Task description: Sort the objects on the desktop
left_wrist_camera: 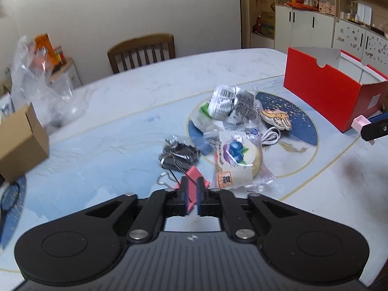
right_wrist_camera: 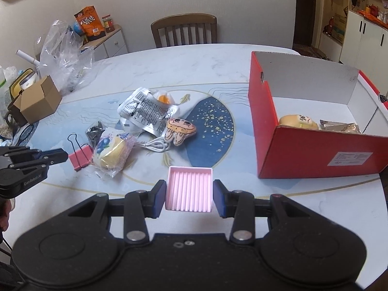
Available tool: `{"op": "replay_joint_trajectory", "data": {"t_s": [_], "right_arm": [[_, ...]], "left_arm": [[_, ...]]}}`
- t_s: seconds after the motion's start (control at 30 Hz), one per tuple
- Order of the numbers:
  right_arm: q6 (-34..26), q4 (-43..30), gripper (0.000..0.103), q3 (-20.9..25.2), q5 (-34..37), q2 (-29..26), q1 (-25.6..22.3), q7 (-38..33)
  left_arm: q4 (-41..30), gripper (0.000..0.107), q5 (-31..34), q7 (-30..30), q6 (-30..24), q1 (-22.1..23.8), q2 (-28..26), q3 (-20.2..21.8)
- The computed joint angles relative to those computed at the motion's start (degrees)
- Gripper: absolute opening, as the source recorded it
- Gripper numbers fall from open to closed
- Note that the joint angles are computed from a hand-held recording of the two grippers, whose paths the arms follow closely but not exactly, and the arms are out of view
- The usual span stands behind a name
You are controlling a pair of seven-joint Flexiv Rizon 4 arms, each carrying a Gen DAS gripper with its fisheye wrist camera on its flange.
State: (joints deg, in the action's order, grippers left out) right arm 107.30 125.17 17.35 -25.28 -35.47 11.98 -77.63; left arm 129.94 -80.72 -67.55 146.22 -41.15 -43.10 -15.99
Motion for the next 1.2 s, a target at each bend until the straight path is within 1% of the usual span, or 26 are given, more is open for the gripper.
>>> {"op": "replay_joint_trajectory", "data": {"t_s": [0.03, 0.07, 0.1, 0.13, 0.27, 0.33, 0.37, 0.4, 0.47, 0.5, 0.53, 0.57, 0.63, 0.67, 0.7, 0.73, 0.77, 0.83, 0.97, 1.13, 1.2], "right_arm": [[-0.2, -0.1, 0.040, 0.2, -0.2, -0.1, -0.3, 0.0], [-0.3, -0.2, 0.040, 0.5, -0.4, -0.2, -0.6, -0.1], [-0.4, -0.2, 0.040, 0.6, -0.5, -0.2, -0.8, -0.2], [-0.5, -0.3, 0.040, 0.8, -0.7, -0.2, -1.2, -0.2], [-0.8, 0.1, 0.040, 0.9, -0.7, 0.0, -1.4, -0.3], [-0.8, 0.4, 0.040, 0.4, -0.1, 0.2, -0.8, -0.2], [-0.8, 0.5, 0.040, 0.1, 0.2, 0.3, -0.5, -0.2], [-0.7, 0.7, 0.040, -0.1, 0.5, 0.4, -0.2, -0.1], [-0.6, 1.0, 0.040, -0.7, 1.1, 0.6, 0.4, -0.1], [-0.5, 1.1, 0.040, -0.9, 1.3, 0.7, 0.7, -0.1], [-0.4, 1.3, 0.040, -1.2, 1.6, 0.8, 1.1, -0.1], [-0.4, 1.3, 0.040, -1.5, 1.9, 0.9, 1.4, -0.1], [-0.2, 1.4, 0.040, -1.9, 2.4, 1.1, 1.9, -0.2], [-0.1, 1.5, 0.040, -2.1, 2.6, 1.2, 2.3, -0.2], [-0.1, 1.6, 0.040, -2.3, 2.8, 1.2, 2.5, -0.2], [-0.1, 1.6, 0.040, -2.4, 3.0, 1.3, 2.7, -0.2], [0.0, 1.7, 0.040, -2.5, 3.1, 1.4, 2.8, -0.2], [0.0, 1.6, 0.040, -2.7, 3.2, 1.4, 3.0, -0.4], [0.0, 1.2, 0.040, -2.7, 3.4, 1.3, 3.0, -0.5], [0.0, 0.4, 0.040, -1.9, 2.8, 0.9, 2.2, -0.6], [-0.1, 0.0, 0.040, -1.3, 2.3, 0.7, 1.5, -0.6]], "left_arm": [[-0.3, 0.024, -0.2, 0.4, -0.2, 0.2, -0.1, 0.0], [-0.4, 0.049, 0.0, 0.7, -0.5, 0.6, -0.1, 0.2], [-0.4, 0.064, 0.5, 1.0, -1.1, 1.1, -0.1, 0.3], [-0.5, 0.077, 0.9, 0.7, -0.9, 1.3, -0.5, 0.8], [0.3, 0.076, 4.7, -3.2, -1.1, 2.8, -1.3, 2.4], [-0.6, 0.076, 4.1, -2.8, -1.2, 3.1, -2.0, 2.8], [-0.9, 0.074, 3.7, -2.8, -1.4, 3.4, -2.2, 2.7], [-0.7, 0.071, 4.9, -4.1, -1.9, 4.0, -2.1, 2.8], [-0.2, 0.057, 7.1, -5.6, -3.7, 5.0, -1.9, 3.1], [-0.4, 0.053, 7.0, -5.3, -4.4, 4.9, -2.0, 3.2], [-0.7, 0.045, 6.9, -5.0, -4.9, 4.8, -2.1, 3.4], [-0.8, 0.040, 6.9, -5.0, -5.4, 4.8, -2.2, 3.5], [-0.6, 0.037, 7.7, -6.5, -6.1, 5.0, -2.2, 3.9], [-0.5, 0.032, 8.3, -7.4, -6.4, 5.1, -2.1, 4.0], [-0.3, 0.030, 8.9, -8.1, -6.9, 5.2, -2.0, 4.2], [-0.2, 0.023, 9.2, -8.6, -7.3, 5.1, -1.9, 4.4], [-0.2, 0.020, 9.2, -9.1, -7.4, 4.9, -1.8, 4.7], [0.3, 0.015, 10.2, -10.7, -7.3, 4.6, -1.5, 5.1], [0.6, 0.005, 10.7, -11.4, -7.1, 4.0, -0.8, 5.9], [2.0, 0.005, 12.6, -14.7, -6.2, 3.5, 0.5, 6.2], [2.4, 0.005, 12.0, -14.9, -5.6, 2.8, 1.3, 6.3]]}}
